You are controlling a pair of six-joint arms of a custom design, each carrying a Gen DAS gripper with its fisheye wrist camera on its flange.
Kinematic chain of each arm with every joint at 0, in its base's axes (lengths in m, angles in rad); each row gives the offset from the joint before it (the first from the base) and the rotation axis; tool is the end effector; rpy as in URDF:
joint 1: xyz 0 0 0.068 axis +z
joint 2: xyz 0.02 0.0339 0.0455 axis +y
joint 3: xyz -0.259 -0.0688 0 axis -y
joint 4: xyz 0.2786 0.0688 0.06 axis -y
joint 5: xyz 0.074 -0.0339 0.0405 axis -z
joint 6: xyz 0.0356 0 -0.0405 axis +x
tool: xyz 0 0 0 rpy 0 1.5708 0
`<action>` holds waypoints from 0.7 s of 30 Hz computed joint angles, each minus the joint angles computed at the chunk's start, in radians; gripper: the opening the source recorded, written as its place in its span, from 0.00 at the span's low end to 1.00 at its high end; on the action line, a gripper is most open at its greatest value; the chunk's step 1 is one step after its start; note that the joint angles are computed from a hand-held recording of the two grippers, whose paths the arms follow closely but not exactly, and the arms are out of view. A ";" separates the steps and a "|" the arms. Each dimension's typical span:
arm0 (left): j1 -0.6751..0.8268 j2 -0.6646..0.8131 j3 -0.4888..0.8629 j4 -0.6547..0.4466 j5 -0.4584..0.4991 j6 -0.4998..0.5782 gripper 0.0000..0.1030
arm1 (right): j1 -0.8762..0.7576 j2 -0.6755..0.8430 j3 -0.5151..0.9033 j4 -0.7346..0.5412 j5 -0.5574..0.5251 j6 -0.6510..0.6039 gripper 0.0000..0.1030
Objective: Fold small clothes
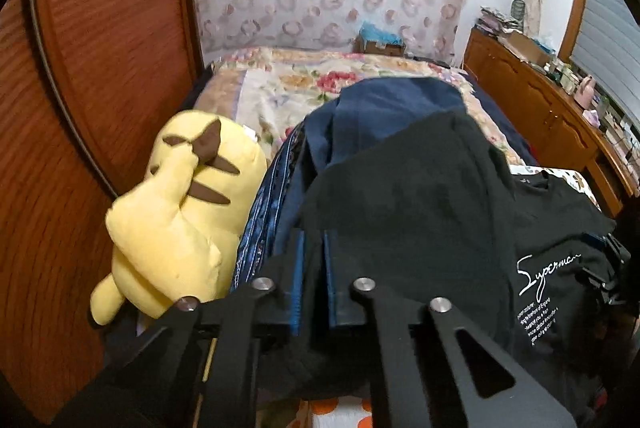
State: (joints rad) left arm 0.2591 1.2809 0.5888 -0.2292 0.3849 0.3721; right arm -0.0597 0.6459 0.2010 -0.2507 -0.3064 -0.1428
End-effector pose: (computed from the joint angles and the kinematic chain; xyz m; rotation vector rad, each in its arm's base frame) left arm 0.2581 0.0546 0.1449 0.2933 2.3922 -0.1942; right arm 0.1737 0.0004 0.1345 -0.2539 2.2242 0.2374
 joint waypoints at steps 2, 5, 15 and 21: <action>-0.004 -0.073 -0.018 -0.016 0.013 -0.001 0.08 | -0.001 -0.019 -0.006 -0.007 -0.003 0.003 1.00; -0.020 -0.185 -0.032 -0.063 0.031 0.009 0.08 | 0.002 -0.059 -0.021 -0.021 -0.006 0.008 1.00; -0.265 -0.408 0.024 -0.194 -0.026 -0.076 0.08 | -0.002 -0.326 -0.077 -0.177 -0.005 0.030 1.00; -0.513 -0.339 0.059 -0.150 -0.144 -0.157 0.08 | -0.052 -0.538 -0.107 -0.330 -0.022 0.036 1.00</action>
